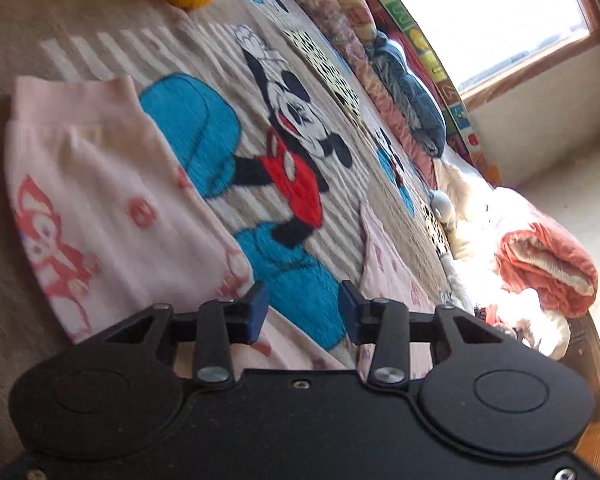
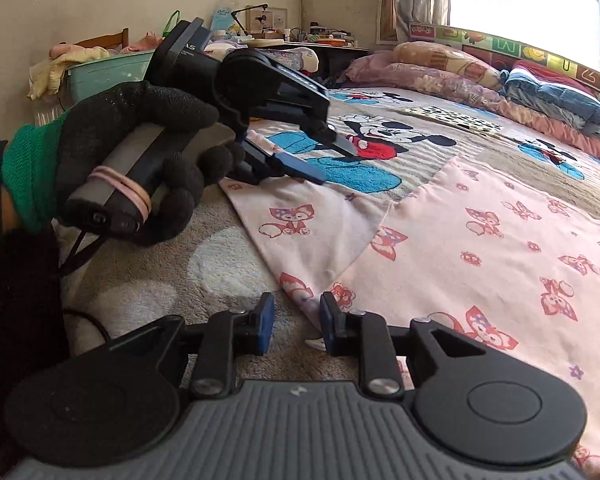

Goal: Fold clothes
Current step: 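Open both grippers and release the folded edge, then move both open grippers over the folded pink garment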

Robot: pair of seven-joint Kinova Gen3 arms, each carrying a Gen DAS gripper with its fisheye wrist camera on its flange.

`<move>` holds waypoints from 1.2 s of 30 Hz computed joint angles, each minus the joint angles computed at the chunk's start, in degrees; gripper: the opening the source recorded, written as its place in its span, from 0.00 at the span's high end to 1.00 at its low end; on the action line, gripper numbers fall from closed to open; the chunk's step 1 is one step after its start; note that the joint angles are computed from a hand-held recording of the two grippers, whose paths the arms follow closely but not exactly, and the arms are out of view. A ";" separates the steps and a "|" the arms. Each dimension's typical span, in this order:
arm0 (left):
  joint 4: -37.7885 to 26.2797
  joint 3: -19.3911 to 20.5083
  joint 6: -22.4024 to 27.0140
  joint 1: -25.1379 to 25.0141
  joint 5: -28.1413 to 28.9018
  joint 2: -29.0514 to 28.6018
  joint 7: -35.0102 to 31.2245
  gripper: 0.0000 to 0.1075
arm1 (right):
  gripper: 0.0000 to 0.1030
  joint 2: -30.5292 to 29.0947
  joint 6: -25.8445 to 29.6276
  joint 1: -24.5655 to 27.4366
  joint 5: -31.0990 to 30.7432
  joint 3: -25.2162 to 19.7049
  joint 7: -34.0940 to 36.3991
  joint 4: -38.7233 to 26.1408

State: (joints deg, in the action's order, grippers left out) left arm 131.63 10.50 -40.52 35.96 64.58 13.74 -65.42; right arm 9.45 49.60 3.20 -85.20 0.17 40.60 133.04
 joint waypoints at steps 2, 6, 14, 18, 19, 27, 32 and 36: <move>1.72 -3.32 -1.58 2.30 4.15 -1.40 1.11 0.63 | 0.74 0.03 0.20 0.11 0.25 0.07 -0.30 -0.04; 1.91 -13.27 -3.55 10.86 13.32 -2.62 -2.98 0.64 | 0.74 -0.36 -0.13 0.00 0.16 0.02 -0.37 0.21; 1.87 -4.97 -13.29 8.84 17.95 -2.58 -8.05 0.64 | 0.73 -1.32 -0.21 0.14 1.85 0.25 -1.24 0.34; 2.08 5.59 -11.39 0.48 8.63 -2.47 -3.51 0.63 | 0.73 -1.53 0.96 0.58 5.09 0.44 -3.73 -0.64; 1.91 8.24 -10.39 -1.79 6.30 -2.28 -1.18 0.63 | 0.73 -1.59 1.25 0.86 5.52 0.50 -3.70 -0.65; -1.76 22.22 -12.62 -9.95 10.27 3.45 -1.93 0.71 | 0.72 0.01 9.41 10.36 11.34 0.73 -17.18 -5.76; -0.10 18.38 -23.89 -1.88 21.92 2.61 -1.95 0.59 | 0.63 4.95 20.09 13.62 8.97 14.01 -28.84 -11.85; -3.45 10.01 -26.30 8.22 27.68 1.74 -7.34 0.59 | 0.57 10.77 25.95 15.54 1.91 24.62 -38.16 -15.21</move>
State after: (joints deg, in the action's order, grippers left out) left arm 128.18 20.51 -66.82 44.18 92.26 15.48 -72.76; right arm 20.23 75.55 18.74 -83.29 24.78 2.45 117.83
